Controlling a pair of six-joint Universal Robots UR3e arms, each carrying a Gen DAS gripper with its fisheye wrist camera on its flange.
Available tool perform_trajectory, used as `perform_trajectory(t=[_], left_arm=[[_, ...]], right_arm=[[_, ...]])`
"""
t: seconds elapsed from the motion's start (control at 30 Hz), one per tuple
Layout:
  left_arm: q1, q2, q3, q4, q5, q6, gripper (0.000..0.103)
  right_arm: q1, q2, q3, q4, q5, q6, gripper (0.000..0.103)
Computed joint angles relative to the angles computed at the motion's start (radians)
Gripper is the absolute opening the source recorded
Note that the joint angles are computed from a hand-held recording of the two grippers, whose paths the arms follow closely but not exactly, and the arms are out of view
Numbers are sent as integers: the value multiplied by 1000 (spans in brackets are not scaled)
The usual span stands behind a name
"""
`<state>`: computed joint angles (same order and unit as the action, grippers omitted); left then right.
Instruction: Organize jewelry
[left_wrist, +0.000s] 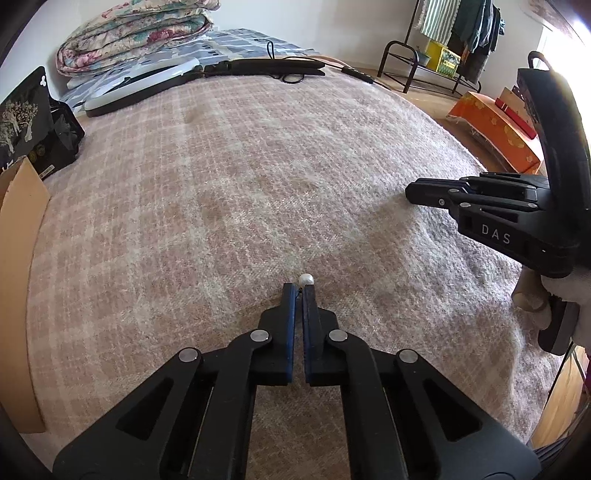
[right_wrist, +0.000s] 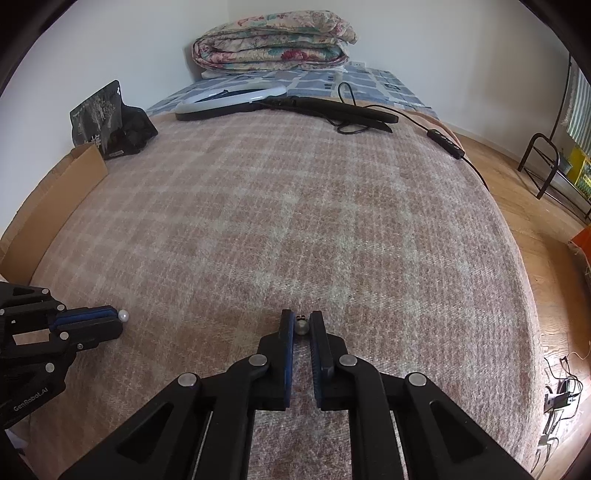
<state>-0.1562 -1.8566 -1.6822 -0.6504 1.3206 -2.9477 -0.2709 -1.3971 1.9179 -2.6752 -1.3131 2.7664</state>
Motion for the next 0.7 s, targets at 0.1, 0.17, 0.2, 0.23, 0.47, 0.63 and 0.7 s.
perform_trajectory(t=[0.1, 0.17, 0.2, 0.23, 0.47, 0.63, 0.7], left_arm=[[14, 16, -4, -8, -14, 12, 1], [19, 22, -7, -11, -15, 15, 1], [25, 30, -17, -1, -24, 15, 1], [29, 37, -23, 1, -33, 14, 1], [16, 34, -19, 19, -40, 9, 40], [-23, -25, 29, 34, 5, 3, 33], [-31, -48, 45, 29, 24, 5, 20]], right_arm=[[1, -14, 0, 5, 5, 2, 6], [3, -20, -2, 11, 4, 4, 6], [4, -22, -1, 9, 2, 5, 6], [7, -23, -2, 12, 0, 4, 6], [4, -25, 2, 19, 2, -1, 6], [-4, -29, 8, 25, 9, -3, 6], [-6, -33, 12, 26, 12, -4, 6]])
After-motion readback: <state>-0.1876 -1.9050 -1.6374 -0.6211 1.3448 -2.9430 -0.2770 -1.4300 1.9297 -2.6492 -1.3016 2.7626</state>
